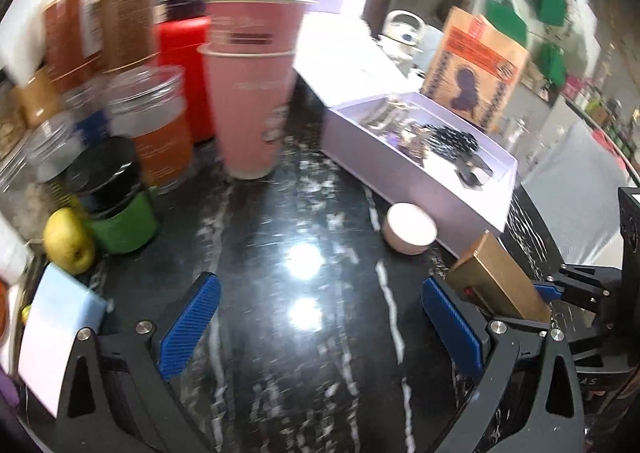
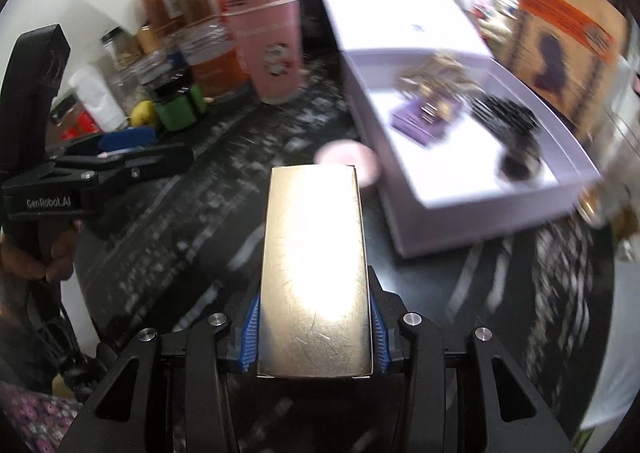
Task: Organize rigid objects
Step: 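Grasp the pink round compact with the left tool while the right tool holds the gold case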
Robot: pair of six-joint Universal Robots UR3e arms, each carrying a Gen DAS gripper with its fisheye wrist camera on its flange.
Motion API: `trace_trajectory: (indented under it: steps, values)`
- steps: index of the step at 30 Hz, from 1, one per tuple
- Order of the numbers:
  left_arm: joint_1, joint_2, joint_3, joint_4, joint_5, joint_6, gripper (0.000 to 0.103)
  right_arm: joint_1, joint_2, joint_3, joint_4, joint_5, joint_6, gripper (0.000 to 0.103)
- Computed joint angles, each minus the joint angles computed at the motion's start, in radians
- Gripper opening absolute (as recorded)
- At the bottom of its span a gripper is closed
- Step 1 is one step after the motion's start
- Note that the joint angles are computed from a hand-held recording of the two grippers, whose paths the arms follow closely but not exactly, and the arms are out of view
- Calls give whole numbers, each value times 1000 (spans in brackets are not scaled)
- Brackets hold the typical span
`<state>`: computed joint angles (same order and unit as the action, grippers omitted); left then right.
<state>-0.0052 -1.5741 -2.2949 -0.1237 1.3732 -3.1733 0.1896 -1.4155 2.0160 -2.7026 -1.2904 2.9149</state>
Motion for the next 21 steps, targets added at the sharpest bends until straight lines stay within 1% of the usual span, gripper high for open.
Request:
trace_trajectory:
  steps: [5, 9, 12, 14, 16, 18, 20, 21]
  values:
    - [-93, -148, 112, 28, 15, -17, 102, -78, -112, 138, 3, -18, -12, 44]
    - [-161, -264, 210, 58, 52, -32, 102, -131, -184, 212, 11, -39, -9, 44]
    - [-194, -333, 281, 62, 61, -29, 99, -160, -224, 262, -21, -70, -2, 44]
    - [-214, -375, 333, 34, 72, -25, 92, -179, -235, 283, -36, -76, 0, 44]
    - [-222, -407, 364, 29, 76, -28, 89, -207, -240, 300, -41, -54, -6, 44]
    - [-228, -435, 393, 20, 88, -34, 81, -230, -236, 309, -42, -37, -11, 44]
    - [-236, -462, 422, 12, 114, -40, 71, -237, -224, 305, -43, -34, -11, 44]
    - [-241, -476, 437, 12, 131, -42, 69, -241, -223, 306, -43, -33, -14, 44]
